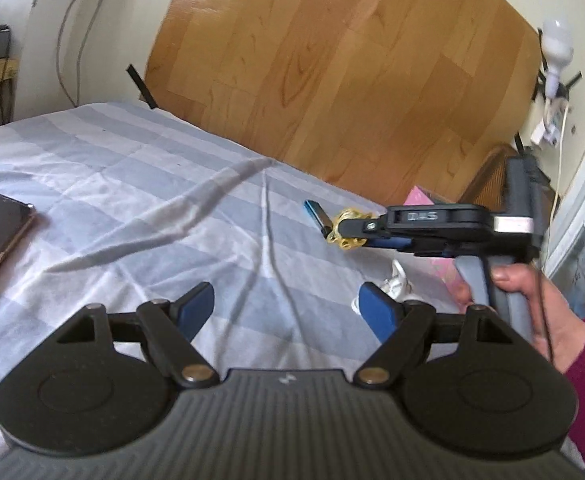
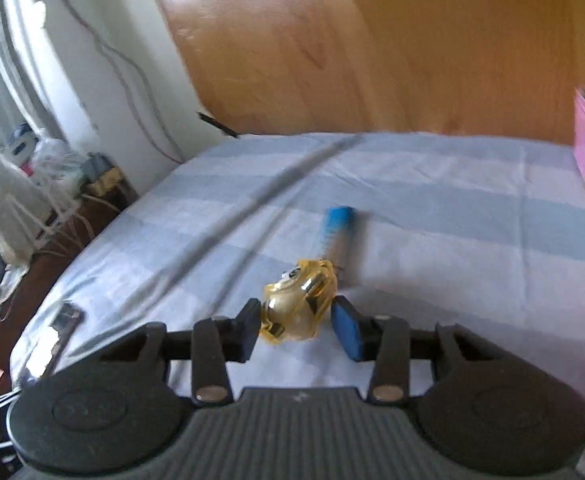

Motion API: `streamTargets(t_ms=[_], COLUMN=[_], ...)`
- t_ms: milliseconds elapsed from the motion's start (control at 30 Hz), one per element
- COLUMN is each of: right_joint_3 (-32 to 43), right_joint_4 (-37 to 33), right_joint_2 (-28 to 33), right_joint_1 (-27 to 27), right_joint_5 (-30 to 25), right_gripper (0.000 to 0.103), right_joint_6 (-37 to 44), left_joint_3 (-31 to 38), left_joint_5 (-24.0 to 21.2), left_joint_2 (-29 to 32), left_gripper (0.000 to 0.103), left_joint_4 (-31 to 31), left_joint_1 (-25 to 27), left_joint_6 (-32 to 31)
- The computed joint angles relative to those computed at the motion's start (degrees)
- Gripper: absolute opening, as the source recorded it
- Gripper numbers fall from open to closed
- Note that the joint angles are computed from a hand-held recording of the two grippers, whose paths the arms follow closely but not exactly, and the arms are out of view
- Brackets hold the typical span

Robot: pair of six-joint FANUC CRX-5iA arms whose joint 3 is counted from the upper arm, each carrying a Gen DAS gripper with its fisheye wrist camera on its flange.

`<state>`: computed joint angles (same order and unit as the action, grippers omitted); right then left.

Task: Organize rigid objects
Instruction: 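Grasp the gold panda keychain with the right tool while the left tool clamps it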

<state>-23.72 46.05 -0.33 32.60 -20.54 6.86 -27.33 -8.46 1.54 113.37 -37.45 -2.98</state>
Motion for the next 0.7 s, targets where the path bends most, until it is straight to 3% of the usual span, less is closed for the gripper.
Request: streamTargets(t_ms=[100,200,300,400,533,567,600,700], right_joint_3=[-1.52,-3.73,-7.29,-11.23,-16.26,-17.15,-17.88,-19.27], right_joint_4=[1.41,-1.61,-1.91,1.43,9.77,12.7,15.33,19.9], right_joint_2=[-3.02,-7.03,-10.64,-12.69,-14.35,-14.48,-14.49,-14.45], right_joint_1=[2.1,6.61,12.52,17.56,19.3,19.3,19.26,18.84], right_joint_5=[3.28,3.11,-1.28,-6.79,-7.63,-7.68,-7.89,-7.56], right_gripper=[0.039,0.039,0.039,0.039,0.04,0.04,0.04,0.039], right_joint_6=[2.12,9.16,11.66,7.65,-1.65,-4.1,-5.97,-9.64], left_joint_3=[-0.82,-0.83,0.68,2.0,4.22,5.52,6.93,8.77], left_joint_5=[-5.11,-14.76,-26.41,-33.59,-32.78,-32.75,-33.12,-30.74], left_joint_2=[-0.58,-0.26,1.53,3.45,4.65,5.19,5.74,5.44], left_gripper=[0.081,0.081,0.081,0.081,0.079,0.073,0.058,0.042], left_joint_4=[-5.38,-15.72,-26.2,-30.4,-37.06,-40.54,-44.2,-51.95], left_joint_1=[3.59,9.19,14.2,15.56,13.62,13.31,13.31,12.28], left_joint_6=[7.04,16.77,25.13,29.28,33.55,36.26,39.26,43.89])
